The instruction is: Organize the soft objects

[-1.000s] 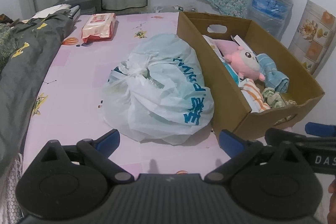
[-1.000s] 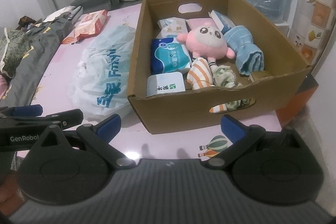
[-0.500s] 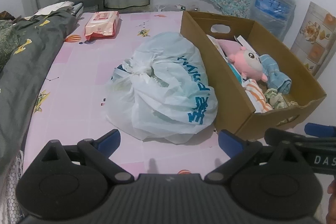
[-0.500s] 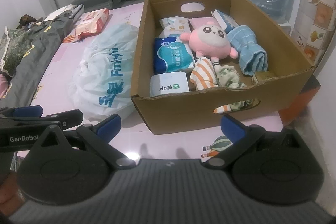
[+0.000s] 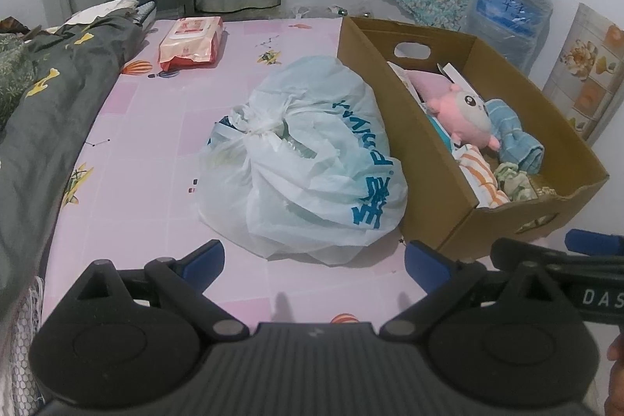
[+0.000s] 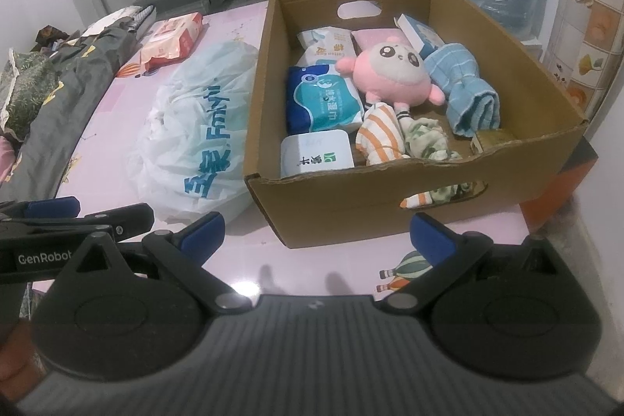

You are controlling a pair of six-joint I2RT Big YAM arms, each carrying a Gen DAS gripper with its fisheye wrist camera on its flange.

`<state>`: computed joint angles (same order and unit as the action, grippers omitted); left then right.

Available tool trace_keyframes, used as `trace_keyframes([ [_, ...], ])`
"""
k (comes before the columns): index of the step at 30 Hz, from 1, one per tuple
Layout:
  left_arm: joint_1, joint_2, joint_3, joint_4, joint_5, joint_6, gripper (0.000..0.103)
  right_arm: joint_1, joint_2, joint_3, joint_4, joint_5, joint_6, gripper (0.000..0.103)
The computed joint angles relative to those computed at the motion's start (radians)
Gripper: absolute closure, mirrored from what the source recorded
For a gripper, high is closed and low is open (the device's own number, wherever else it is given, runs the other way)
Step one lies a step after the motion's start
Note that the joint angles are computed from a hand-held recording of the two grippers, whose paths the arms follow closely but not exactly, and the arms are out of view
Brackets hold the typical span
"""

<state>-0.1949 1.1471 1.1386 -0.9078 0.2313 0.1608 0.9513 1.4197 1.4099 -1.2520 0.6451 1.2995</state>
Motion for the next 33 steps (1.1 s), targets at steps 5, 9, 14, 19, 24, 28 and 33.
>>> trace_keyframes([
  [5, 0.000, 0.000, 0.000, 0.000, 0.000, 0.000, 0.004, -0.001, -0.001, -0.002, 0.003, -0.002, -0.001, 0.001],
  [9, 0.000, 0.001, 0.000, 0.000, 0.000, 0.000, 0.004, -0.001, -0.001, -0.004, 0.003, -0.003, 0.001, 0.001],
  [14, -0.001, 0.001, -0.001, 0.000, -0.003, -0.001, 0.004, -0.001, -0.001, -0.007, 0.008, -0.007, 0.003, 0.001],
  [19, 0.000, 0.000, -0.001, -0.001, -0.002, -0.001, 0.004, 0.000, -0.001, -0.008, 0.008, -0.007, 0.004, 0.001],
  [24, -0.001, 0.000, -0.002, 0.001, -0.005, -0.002, 0.004, -0.001, -0.002, -0.011, 0.014, -0.009, 0.003, 0.001],
  [28, 0.000, -0.002, -0.004, 0.002, -0.003, 0.000, 0.004, -0.001, -0.002, -0.013, 0.017, -0.010, 0.004, 0.001],
  [33, -0.001, -0.002, -0.004, 0.002, -0.004, -0.001, 0.004, -0.001, -0.001, -0.014, 0.019, -0.011, 0.005, 0.001],
])
